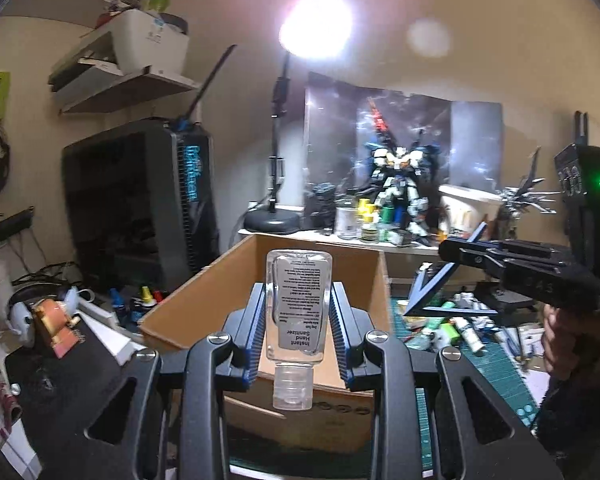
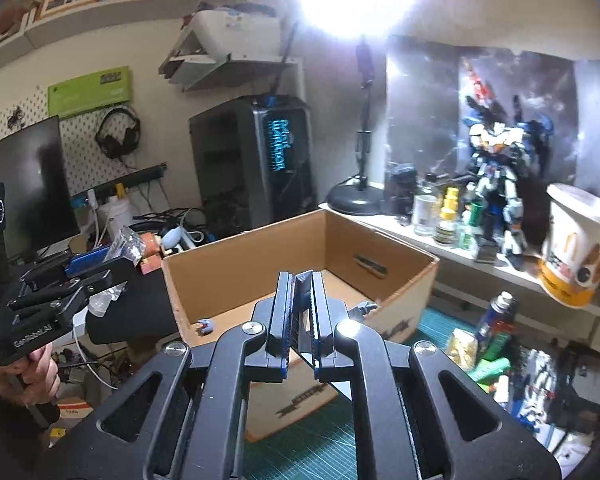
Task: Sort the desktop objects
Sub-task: 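Carry the held bottle with the left gripper over the cardboard box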
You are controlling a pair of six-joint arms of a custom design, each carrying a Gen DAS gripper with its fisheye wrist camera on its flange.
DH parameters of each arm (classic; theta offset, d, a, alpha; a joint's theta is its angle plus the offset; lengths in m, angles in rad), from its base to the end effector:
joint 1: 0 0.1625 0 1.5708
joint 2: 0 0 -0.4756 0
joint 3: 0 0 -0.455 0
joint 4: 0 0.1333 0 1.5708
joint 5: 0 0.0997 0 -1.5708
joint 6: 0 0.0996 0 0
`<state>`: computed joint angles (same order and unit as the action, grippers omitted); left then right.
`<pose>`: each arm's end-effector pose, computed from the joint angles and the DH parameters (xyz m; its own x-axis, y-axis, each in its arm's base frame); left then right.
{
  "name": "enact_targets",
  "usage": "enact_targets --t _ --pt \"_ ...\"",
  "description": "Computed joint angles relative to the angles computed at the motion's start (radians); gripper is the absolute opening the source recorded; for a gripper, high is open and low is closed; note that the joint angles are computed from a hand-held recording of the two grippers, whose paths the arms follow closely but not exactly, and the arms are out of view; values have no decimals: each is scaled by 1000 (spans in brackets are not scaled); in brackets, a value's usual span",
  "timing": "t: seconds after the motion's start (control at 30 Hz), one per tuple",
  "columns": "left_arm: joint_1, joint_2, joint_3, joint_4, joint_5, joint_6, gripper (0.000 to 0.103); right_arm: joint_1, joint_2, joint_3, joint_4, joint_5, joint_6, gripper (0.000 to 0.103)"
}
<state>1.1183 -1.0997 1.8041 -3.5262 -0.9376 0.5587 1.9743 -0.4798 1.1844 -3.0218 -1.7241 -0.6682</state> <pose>-0.1201 -0.6867 0.3610 -0.7502 0.0204 -0.6609 0.6310 0.3207 -0.7063 0.4654 -0.7892 0.0828 -0.5668 -0.6481 0.5087 -0.8146 0.3486 -0.4635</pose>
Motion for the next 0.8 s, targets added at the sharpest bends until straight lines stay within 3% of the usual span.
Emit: enact_targets --t 0.27,0.8 --pt "10 0 -12 -31 54 12 30 6 41 -58 68 44 -22 8" --pt "36 12 -64 15 84 10 30 0 103 -163 182 85 -21 8"
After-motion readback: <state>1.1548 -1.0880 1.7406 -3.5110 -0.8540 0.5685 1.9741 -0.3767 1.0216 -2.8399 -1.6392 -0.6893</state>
